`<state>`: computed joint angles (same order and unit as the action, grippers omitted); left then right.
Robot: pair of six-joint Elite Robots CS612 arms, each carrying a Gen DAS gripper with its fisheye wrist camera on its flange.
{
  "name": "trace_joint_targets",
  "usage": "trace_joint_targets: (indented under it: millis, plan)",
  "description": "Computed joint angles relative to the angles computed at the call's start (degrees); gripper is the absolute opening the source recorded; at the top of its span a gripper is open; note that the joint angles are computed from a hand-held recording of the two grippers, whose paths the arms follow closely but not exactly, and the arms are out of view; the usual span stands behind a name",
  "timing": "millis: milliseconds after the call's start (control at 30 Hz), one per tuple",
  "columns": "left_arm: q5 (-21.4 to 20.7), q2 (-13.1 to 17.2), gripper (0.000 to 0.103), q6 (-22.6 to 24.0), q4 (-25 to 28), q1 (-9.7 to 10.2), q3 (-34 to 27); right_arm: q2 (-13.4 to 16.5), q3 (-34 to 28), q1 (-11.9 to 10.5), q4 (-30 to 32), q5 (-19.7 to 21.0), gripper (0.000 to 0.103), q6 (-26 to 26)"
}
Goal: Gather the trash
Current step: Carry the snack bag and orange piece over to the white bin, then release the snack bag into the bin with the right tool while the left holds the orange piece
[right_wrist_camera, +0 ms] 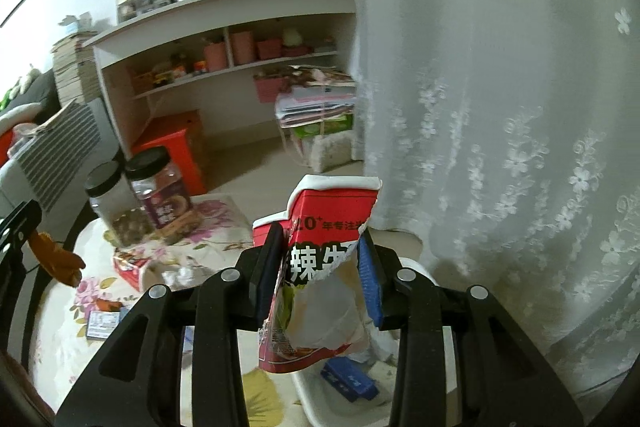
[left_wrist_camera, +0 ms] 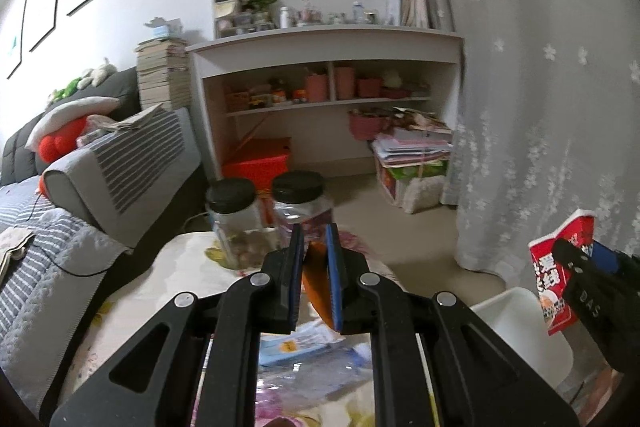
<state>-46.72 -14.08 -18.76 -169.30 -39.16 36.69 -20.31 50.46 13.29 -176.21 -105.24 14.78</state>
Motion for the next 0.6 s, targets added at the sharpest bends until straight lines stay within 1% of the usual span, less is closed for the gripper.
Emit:
trace_joint_targets:
  millis: [267, 367, 533, 567, 600]
  plan:
    - [-3.46, 4.24, 0.012, 4.49, 2.17, -1.53, -7.63, -1.23, 2.67, -1.65, -0.15, -1.47, 0.035, 2.43]
    - [-5.11, 5.71, 0.012, 4.13, 4.34, -1.85, -10.62, -1.87, 4.02, -2.33, -0.53, -1.66, 0.035, 3.79]
    - [-7.79, 9.95, 0.012, 4.64, 8.99, -2.48, -19.18, -2.79, 6.14, -3.37, -1.27, -1.7, 0.036, 4.79]
    - [-8.18, 11.17, 0.012, 4.82, 10.2, -2.62, -21.68, -2.98, 6.54, -3.6, -1.3, -1.45, 0.036, 5.02]
    - [-8.76, 12.97, 0.012, 4.93, 12.08, -2.75, -25.44, -3.2, 6.98, -3.89, -1.18, -1.14, 0.039, 5.33]
